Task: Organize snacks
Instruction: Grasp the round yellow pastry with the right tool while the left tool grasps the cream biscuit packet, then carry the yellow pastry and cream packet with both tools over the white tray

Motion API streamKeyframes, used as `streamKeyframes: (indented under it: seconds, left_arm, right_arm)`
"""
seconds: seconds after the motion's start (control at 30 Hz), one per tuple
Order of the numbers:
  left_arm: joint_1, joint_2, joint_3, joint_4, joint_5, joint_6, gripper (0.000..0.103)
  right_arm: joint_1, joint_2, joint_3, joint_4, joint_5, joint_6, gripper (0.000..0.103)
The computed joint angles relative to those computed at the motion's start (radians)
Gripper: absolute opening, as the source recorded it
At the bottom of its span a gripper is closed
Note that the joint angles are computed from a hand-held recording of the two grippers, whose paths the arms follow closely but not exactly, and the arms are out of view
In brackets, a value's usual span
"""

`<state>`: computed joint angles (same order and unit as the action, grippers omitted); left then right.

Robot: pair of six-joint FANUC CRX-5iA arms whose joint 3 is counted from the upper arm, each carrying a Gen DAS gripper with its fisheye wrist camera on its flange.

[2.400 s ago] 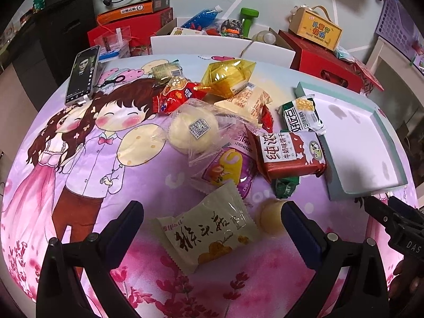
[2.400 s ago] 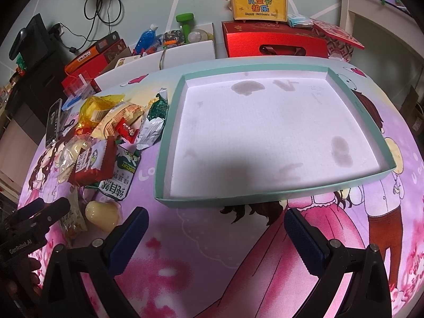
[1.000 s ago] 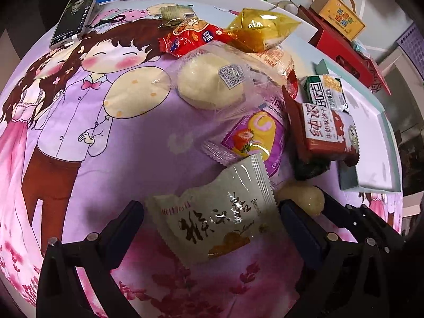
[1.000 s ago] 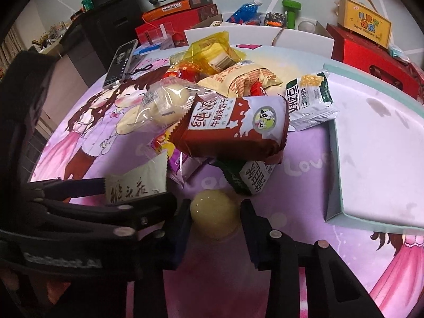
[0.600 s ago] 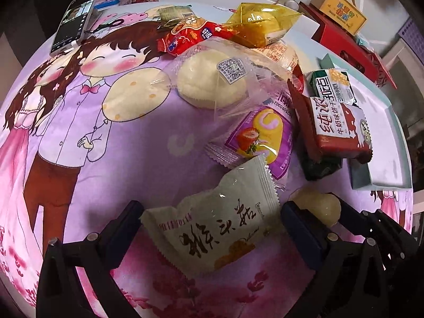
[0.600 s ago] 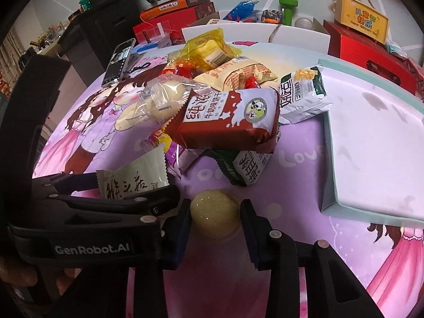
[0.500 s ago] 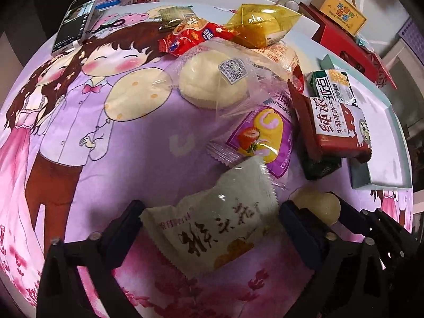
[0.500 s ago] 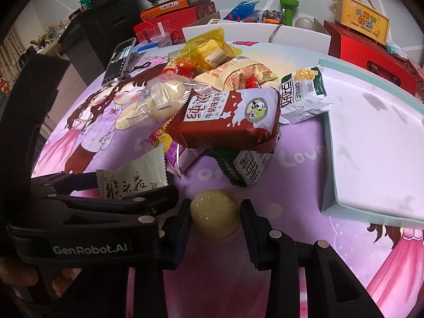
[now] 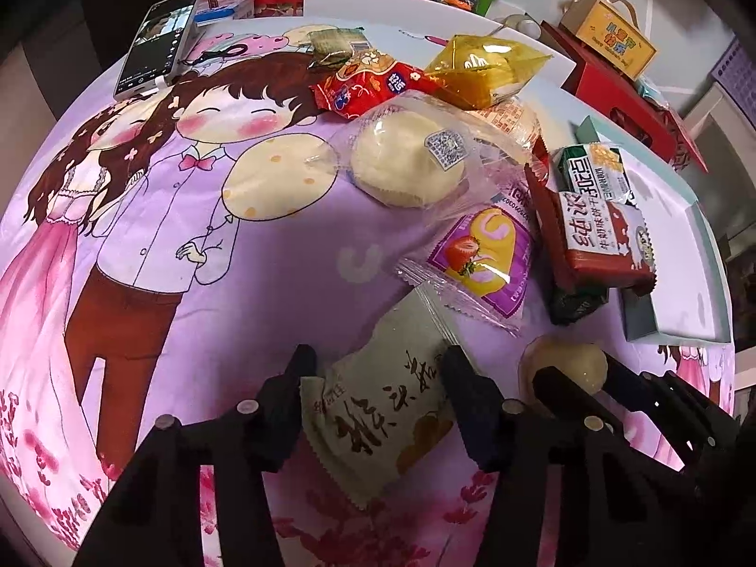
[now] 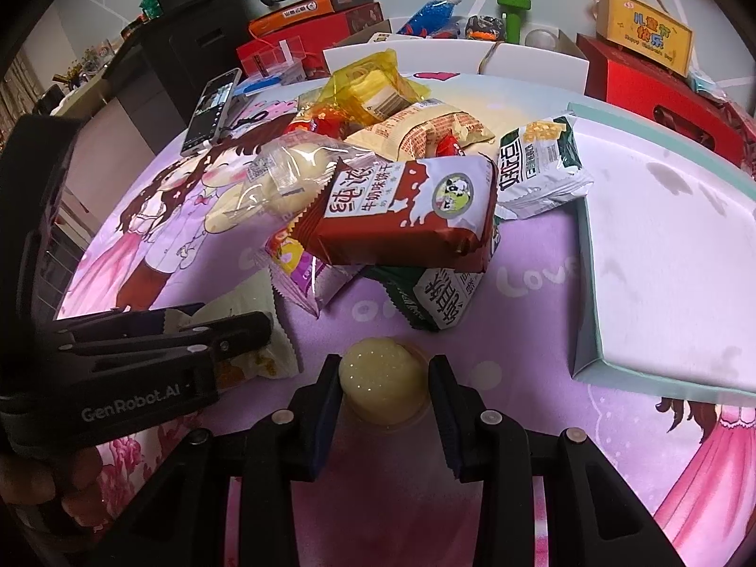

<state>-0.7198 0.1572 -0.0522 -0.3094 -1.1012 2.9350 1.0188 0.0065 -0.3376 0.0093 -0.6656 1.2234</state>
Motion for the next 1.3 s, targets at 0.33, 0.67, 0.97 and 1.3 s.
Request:
streamKeyframes:
  seconds: [0.33,0.67,0.97,1.3]
  left_arm:
    - [0.004,-0.038,-0.021,-0.013,0.023,0.016,0.044]
    - [0.012,-0.095,-0.099,0.031,0.063,-0.008,0.066]
    - [-0.041,-0.061,-0.042,0.009,-0.017,-0.154,0.078]
    - [-0.103,0.063,0.105,-0.066,-0.175,-0.316,0.084]
  right_arm:
    - [-0.003,-0.011,-0.004,0.002,0.005,-0.007,0.039]
    - [-0.003,-0.025,-0.017,-0.003,-0.007,-0.010,0.039]
    - [-0.004,-0.095,-0.068,0.039,0.005,-0.092,0.039]
    - [0.005,-0.133,-0.089,0.065,-0.004,-0.132,0.039]
